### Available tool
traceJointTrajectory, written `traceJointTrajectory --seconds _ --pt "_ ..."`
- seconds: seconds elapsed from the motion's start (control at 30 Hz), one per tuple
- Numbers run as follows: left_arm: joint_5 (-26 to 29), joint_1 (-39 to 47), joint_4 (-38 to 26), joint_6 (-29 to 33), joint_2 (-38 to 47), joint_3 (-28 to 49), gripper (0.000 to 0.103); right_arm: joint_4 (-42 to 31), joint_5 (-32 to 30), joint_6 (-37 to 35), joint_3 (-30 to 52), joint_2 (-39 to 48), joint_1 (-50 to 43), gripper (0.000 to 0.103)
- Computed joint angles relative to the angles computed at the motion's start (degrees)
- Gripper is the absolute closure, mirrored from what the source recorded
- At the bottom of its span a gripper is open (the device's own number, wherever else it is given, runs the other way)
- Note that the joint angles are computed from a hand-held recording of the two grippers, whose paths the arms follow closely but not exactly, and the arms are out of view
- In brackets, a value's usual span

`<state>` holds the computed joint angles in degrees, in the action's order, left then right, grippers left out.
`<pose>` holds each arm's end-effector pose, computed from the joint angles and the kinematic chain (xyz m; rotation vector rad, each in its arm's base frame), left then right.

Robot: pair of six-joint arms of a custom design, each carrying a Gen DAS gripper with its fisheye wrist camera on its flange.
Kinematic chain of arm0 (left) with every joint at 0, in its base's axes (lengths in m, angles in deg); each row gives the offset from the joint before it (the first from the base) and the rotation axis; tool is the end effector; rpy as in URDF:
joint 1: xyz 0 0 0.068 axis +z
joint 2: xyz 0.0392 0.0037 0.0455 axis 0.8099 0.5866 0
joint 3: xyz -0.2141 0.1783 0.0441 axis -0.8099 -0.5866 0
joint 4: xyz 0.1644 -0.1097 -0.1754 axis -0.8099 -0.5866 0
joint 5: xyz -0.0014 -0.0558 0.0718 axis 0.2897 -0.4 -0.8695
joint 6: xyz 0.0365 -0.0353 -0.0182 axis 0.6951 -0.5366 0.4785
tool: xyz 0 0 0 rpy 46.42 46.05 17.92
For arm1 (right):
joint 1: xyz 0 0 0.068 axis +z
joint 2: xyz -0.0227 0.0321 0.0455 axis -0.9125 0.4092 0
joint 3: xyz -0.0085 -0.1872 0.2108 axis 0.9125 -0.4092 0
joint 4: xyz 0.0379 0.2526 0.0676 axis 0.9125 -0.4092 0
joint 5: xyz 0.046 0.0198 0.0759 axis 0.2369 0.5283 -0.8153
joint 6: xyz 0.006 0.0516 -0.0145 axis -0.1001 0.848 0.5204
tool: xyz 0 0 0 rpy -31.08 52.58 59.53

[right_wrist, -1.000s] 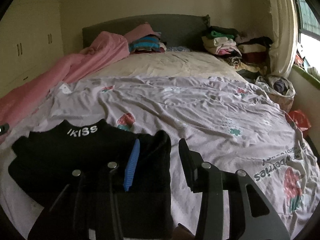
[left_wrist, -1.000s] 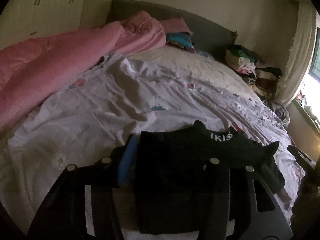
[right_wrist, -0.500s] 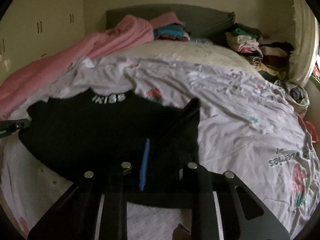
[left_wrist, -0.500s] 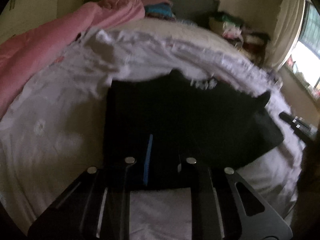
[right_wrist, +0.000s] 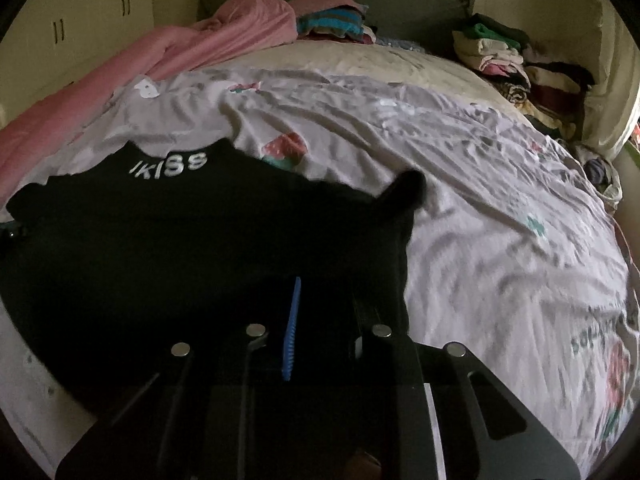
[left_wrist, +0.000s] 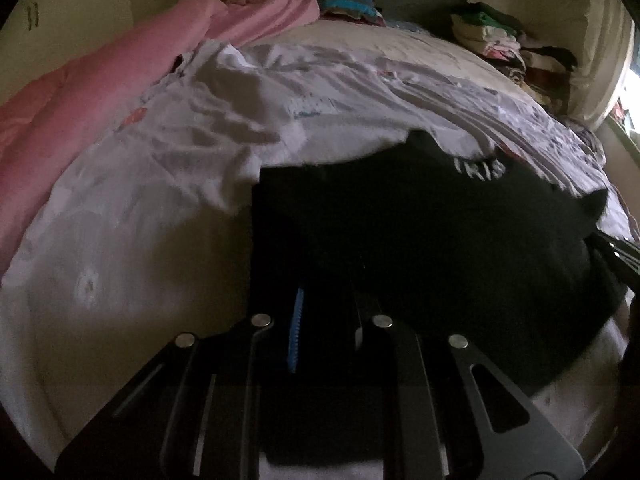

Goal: Fold small clothes

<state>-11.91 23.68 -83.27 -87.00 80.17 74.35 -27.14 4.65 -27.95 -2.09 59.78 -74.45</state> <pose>0.2130 -0.1066 0.1025 -0.4457 2.4135 0.0512 0.3515 -0.0401 0.0988 -0.6417 2.3379 0.1501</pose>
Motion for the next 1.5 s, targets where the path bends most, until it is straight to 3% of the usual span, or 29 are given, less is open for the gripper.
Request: traceJointTrajectory --seconds 0.3,0.6,0.7,0.8,0.87,0.97,1.07,1.17,1.33,1.4,1.5 --pt "2.42 7.68 4.34 2.38 1.68 3.19 0.093 -6.22 0.14 5.76 11.4 5.31 2.32 0.087" --pt "4.2 10.99 11.75 2.09 -4.31 -1.2 0.091 -8.69 -0.41 12.82 19.36 10.21 2.08 0.088" --pt "7.34 12.32 14.91 1.19 -6.23 -3.53 0.089 -7.92 -0.64 14.16 19.55 10.67 1.38 0.088" --pt "15.15 16.19 20.17 -1.05 -7.67 -7.03 0.081 -6.33 -0.94 14.43 18.07 9.93 0.38 0.088" --pt "16.32 17.91 20.27 -2.86 -8.81 -8.51 0.063 -4.81 -1.17 14.17 16.4 8.86 -0.49 0.088" --pt "18.41 21.34 24.43 -4.14 -13.74 -13.32 0.062 -3.43 -1.66 13.08 14.3 7.24 -1.57 0.088" --pt "19.18 24.5 24.9 -4.56 -19.27 -16.0 0.058 -2.34 -1.2 11.81 12.98 6.23 -1.8 0.087" --pt "17.81 24.92 19.8 -3.81 -21.45 -14.97 0.051 -1.43 0.04 11.4 12.32 5.96 -1.56 0.083" --pt "17.46 21.39 13.97 -2.94 -18.79 -14.53 0.047 -1.8 0.29 10.42 10.59 5.0 -2.69 0.066" --pt "21.11 20.9 15.75 -3.19 -17.58 -16.07 0.047 -2.59 -0.6 9.36 9.55 4.32 -3.74 0.062" --pt "21.45 16.89 16.95 -4.53 -16.41 -17.58 0.047 -4.56 -3.62 7.78 7.59 2.87 -6.14 0.059"
